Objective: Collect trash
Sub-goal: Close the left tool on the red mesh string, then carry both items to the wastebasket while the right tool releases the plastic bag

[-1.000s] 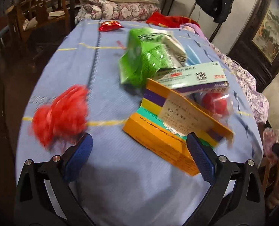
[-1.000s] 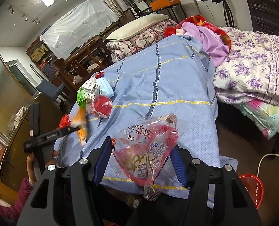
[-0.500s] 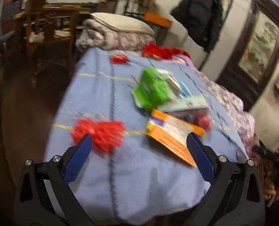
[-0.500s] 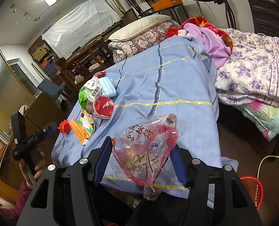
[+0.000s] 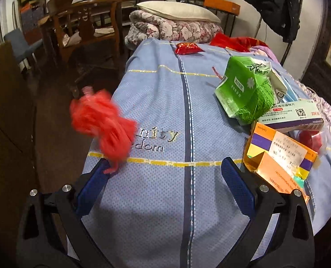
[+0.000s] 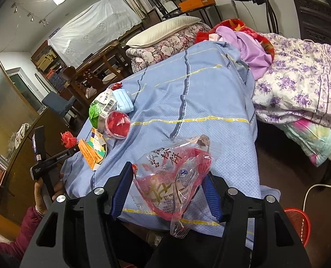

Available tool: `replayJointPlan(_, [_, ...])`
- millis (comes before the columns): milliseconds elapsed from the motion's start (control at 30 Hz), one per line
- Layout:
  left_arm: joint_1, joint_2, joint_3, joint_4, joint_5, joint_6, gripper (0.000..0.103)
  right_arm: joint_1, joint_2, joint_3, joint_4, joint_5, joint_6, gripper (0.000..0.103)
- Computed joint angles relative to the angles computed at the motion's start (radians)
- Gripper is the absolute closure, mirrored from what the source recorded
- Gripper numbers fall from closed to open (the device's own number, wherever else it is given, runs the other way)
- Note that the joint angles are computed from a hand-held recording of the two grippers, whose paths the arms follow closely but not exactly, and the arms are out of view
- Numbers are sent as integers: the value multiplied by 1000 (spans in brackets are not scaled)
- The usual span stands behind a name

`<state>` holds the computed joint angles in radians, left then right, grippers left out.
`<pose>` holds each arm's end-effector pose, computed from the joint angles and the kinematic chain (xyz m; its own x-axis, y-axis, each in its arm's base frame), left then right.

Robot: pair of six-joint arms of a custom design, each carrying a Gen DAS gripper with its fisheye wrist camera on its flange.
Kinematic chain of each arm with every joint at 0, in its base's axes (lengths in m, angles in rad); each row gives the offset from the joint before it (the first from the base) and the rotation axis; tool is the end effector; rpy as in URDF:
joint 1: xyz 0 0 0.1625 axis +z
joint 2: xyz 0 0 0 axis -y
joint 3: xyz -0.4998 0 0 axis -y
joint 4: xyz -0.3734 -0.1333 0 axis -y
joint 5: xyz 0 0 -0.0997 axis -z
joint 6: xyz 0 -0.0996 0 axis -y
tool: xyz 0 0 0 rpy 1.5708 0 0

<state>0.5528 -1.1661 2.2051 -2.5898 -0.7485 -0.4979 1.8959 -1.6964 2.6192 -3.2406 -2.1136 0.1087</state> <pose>-0.3040 -0.4299 0.2303 -0.7094 0.2649 -0.6532 0.5829 0.7415 -0.3323 0.1714 -0.2523 0.3658 -0.9435 0.1342 0.3031 -0.1328 0.6848 -0.7166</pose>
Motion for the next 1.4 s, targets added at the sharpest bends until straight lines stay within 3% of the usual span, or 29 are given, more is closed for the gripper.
replayJointPlan(67, [11,-2,2,-55,-29,39,7,-9,-3,2,4,8,4,43])
replayJointPlan(133, [21,2,11,-191,-64,138,7,-14,-3,3,6,13,6,43])
replayJointPlan(200, [41,16,-23,-202,-190,213,10,-20,4,6,-2,18,1,43])
replayJointPlan(233, [45,31,-43,-188,-249,245,17,-23,7,7,1,21,2,43])
replayJointPlan(300, [25,37,-30,-281,-322,334,19,-26,11,7,8,22,8,43])
replayJointPlan(433, [11,-20,-3,-352,-373,326,17,7,19,-2,4,-18,7,43])
replayJointPlan(467, [8,-36,-4,-341,-361,318,17,12,23,-3,-2,-24,3,43])
replayJointPlan(533, [-14,-79,-2,-312,-234,299,14,21,30,-3,-6,-26,-1,43])
replayJointPlan(567, [-18,-93,-2,-308,-184,289,8,19,29,-3,-3,-21,-2,43])
replayJointPlan(633, [0,-115,-19,-275,-53,246,7,14,30,-3,2,-9,-1,43])
replayJointPlan(667, [40,-115,-43,-234,-28,230,7,15,32,-2,2,-9,-1,43])
replayJointPlan(767, [155,-96,-104,-51,-80,124,7,19,35,-4,4,-9,0,43])
replayJointPlan(833, [176,-87,-90,-93,-156,137,8,31,43,-8,4,-26,3,43])
replayJointPlan(967, [116,-41,-70,-156,-87,262,8,47,57,-11,-1,-46,8,43])
replayJointPlan(1033, [106,-9,-94,-92,-81,263,8,47,60,-11,2,-47,11,43])
replayJointPlan(1233, [93,35,-96,-108,-159,266,37,57,60,-9,-14,-62,7,44])
replayJointPlan(1300, [78,44,-81,-133,-184,287,41,58,56,-8,-20,-64,5,44])
replayJointPlan(1400, [36,73,-67,-119,-124,291,41,55,45,-8,-13,-62,8,44])
